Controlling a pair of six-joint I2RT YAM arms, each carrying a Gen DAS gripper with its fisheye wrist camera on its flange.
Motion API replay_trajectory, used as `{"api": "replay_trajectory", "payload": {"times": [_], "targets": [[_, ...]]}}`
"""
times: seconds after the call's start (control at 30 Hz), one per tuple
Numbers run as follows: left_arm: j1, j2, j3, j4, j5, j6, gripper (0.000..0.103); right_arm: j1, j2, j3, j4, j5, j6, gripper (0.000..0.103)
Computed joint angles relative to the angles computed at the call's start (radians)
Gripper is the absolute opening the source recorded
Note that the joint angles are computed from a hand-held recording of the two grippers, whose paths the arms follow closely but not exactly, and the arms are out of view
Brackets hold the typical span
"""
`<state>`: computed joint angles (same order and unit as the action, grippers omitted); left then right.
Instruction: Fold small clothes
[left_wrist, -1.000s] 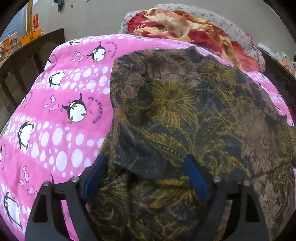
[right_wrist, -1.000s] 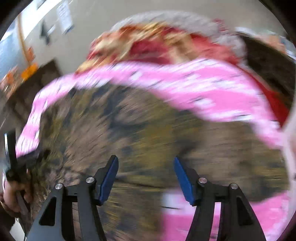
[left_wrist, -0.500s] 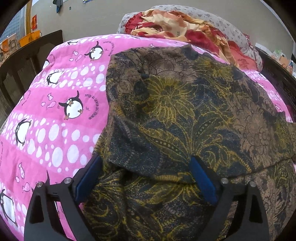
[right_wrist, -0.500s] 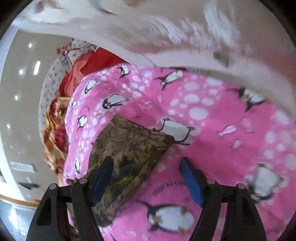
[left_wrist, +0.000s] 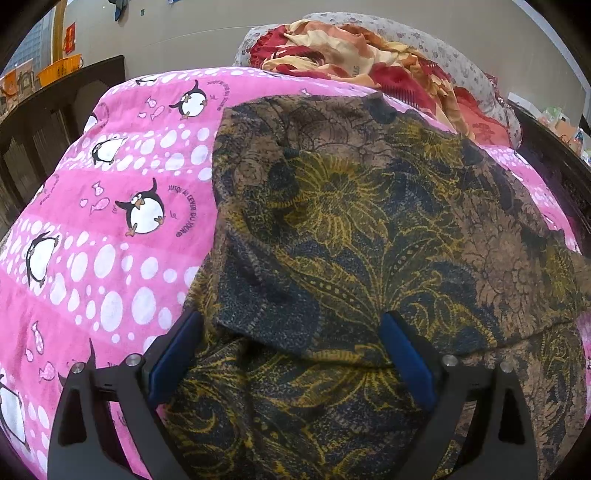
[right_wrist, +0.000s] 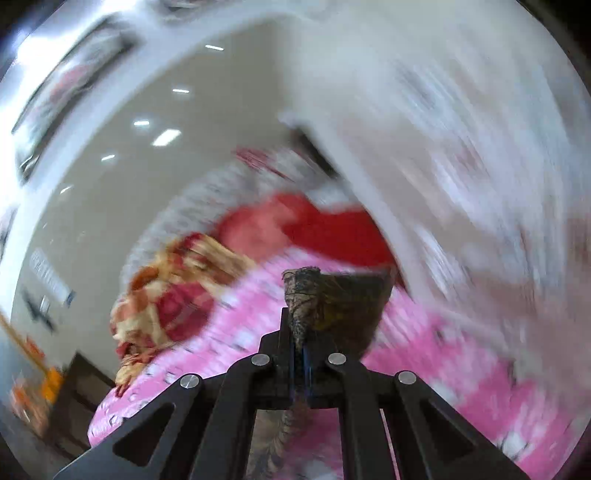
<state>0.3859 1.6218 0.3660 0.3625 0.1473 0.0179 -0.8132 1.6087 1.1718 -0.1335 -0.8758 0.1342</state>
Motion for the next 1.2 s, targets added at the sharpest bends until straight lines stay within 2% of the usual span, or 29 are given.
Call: {"api": "replay_trajectory", "payload": {"times": [0.13,0.23,0.33,0.4,0.5,0.67,0.73,0.83,0.9,0.93,0.97,1.0,1.07,1.13,1.2], "targets": [[0.007,-0.016,-0.004,-0.006,0.009,0.008,0.096,0.171,-0.191,-0.004,-0.105,-0.028,-0.007,0.005],[0.045,-0.101,0.007,-0.098,0.068,0.019,0.096,0.44,-0.27,-0.064,-0.16,0.07,-0.076,0.005],[0.14,-0.279,0.014,-0.227,0.208,0.046,0.096,0.722,-0.275,-0.171,-0.091,0.2,-0.067,0.005],[0.172,-0.34,0.049,-0.321,0.244,0.085,0.096,0.891,-0.205,-0.233,0.019,0.252,0.004,0.005],[0.235,-0.388,0.098,-0.422,0.29,0.134,0.096,1.123,-0.005,-0.27,0.241,0.321,0.165,0.005],[0.333,-0.332,0.156,-0.487,0.377,0.129,0.096,1.346,0.261,-0.278,0.471,0.391,0.29,0.005],[0.349,-0.295,0.169,-0.496,0.386,0.126,0.096,1.404,0.358,-0.267,0.521,0.414,0.306,0.005],[0.34,-0.284,0.154,-0.494,0.41,0.154,0.096,1.454,0.444,-0.235,0.473,0.497,0.262,0.008],[0.32,-0.282,0.144,-0.5,0.46,0.19,0.096,1.44,0.447,-0.264,0.477,0.484,0.24,0.011],[0.31,-0.269,0.15,-0.509,0.48,0.2,0.096,1.428,0.427,-0.284,0.474,0.478,0.234,0.014],[0.289,-0.238,0.16,-0.514,0.498,0.208,0.096,1.413,0.39,-0.318,0.461,0.477,0.217,0.026],[0.265,-0.211,0.167,-0.505,0.496,0.205,0.096,1.399,0.335,-0.365,0.442,0.481,0.174,0.043],[0.198,-0.139,0.186,-0.458,0.478,0.193,0.096,1.395,0.225,-0.457,0.408,0.558,0.076,0.069],[0.14,-0.073,0.204,-0.379,0.435,0.161,0.096,1.394,0.122,-0.532,0.328,0.678,-0.046,0.071],[0.116,-0.004,0.237,-0.346,0.416,0.147,0.096,1.373,0.03,-0.589,0.257,0.709,-0.126,0.071]]}}
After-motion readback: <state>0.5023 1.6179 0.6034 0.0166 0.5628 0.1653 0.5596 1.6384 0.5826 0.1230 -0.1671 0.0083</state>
